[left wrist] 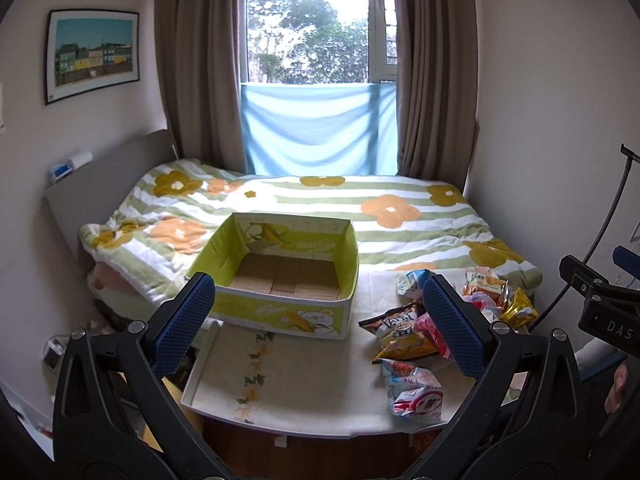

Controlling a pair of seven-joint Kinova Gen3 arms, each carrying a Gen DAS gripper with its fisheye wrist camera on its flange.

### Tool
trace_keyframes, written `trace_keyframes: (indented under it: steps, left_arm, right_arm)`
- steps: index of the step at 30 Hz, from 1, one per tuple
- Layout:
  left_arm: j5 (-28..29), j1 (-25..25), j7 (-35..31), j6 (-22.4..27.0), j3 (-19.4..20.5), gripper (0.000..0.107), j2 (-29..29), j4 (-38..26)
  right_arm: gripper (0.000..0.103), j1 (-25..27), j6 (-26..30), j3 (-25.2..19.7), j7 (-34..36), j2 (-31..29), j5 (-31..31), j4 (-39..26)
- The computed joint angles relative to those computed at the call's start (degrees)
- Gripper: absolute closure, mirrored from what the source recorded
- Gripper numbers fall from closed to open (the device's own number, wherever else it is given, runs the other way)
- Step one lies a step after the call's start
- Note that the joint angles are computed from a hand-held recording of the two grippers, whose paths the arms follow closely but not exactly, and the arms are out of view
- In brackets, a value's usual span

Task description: Organize snacks

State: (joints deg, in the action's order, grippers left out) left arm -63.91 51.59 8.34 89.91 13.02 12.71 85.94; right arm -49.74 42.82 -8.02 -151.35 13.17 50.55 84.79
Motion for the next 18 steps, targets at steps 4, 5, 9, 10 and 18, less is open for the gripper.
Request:
trace_keyframes:
  steps: [4,5,9,10,18]
  left_arm:
    - [0.04,0.22,0.37,0.23,0.09,0.005,0.0,0.1]
    - [0.04,0.22,0.37,0.23,0.09,0.005,0.0,0.1]
    - [0.15,0.34,0.53,0.32,0.16,0.005,0.0,0.22]
    - [0.2,0.39,0.64,0.34,0.19,0.005,0.0,0.28]
    - [0.35,0.62,1.14,0.4,0.3,0.005,0.05,0.52]
  right_arm:
    - [0.0,-0.07,0.09,-0.04,-0.14,-0.01,-0.17,-0.02]
    - [0.0,-0.06,0.05,-0.03,-0.09,-0.04,-0.14,0.05]
    - [0.0,0.06,-0.05,-0.02,0.07,-0.03,-0.12,0.09]
    - [0.0,0.01,0.42,-0.08,0.45,0.0,-0.26,-0.08]
    - [0.0,-0.66,1.36,-0.23,-0.23,-0.01,0.56,0.03]
